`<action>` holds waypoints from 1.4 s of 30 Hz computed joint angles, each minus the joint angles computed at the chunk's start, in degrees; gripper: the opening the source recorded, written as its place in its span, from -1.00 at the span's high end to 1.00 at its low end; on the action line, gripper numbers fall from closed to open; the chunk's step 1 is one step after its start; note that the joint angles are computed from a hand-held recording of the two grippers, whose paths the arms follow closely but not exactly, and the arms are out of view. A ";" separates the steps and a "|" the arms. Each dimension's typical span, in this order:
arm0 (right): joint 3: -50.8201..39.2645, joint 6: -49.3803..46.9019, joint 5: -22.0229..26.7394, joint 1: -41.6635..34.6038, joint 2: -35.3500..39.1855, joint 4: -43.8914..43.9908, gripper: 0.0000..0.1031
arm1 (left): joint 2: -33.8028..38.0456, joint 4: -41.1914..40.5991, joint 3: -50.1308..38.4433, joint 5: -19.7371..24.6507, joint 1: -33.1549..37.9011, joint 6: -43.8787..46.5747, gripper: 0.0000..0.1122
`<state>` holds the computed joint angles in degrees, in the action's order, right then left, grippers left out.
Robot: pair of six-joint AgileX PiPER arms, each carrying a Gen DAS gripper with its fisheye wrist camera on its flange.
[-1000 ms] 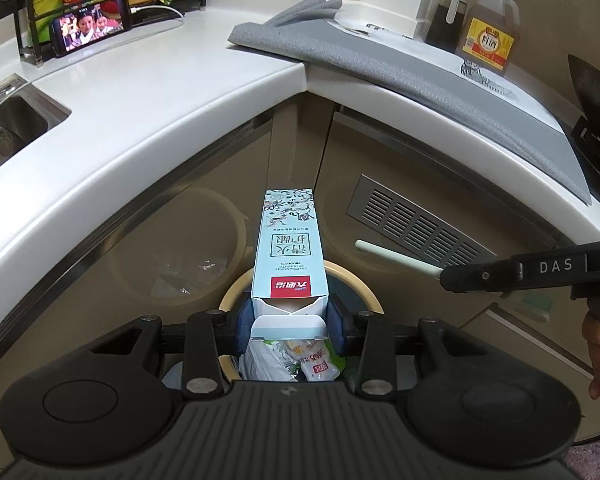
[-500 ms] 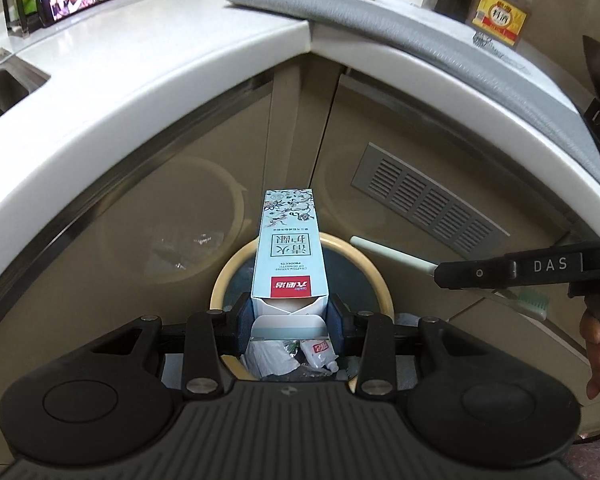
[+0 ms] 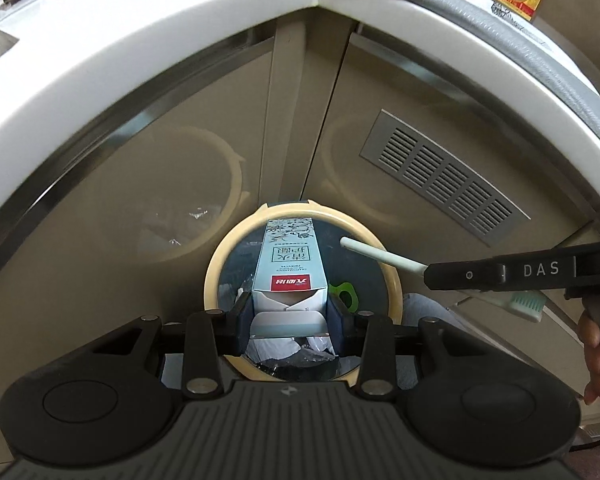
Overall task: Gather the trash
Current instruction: 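Open both grippers to drop the carton and stick into the bin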
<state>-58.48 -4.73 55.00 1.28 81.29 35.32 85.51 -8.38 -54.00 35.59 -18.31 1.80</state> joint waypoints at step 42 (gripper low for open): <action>-9.36 6.74 -5.16 5.89 20.76 -7.85 0.74 | 29.64 3.74 -21.85 7.34 -1.08 -1.81 0.24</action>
<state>-67.84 2.01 49.84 7.18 102.05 27.48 115.15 -4.64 -75.85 42.93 -19.38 -0.01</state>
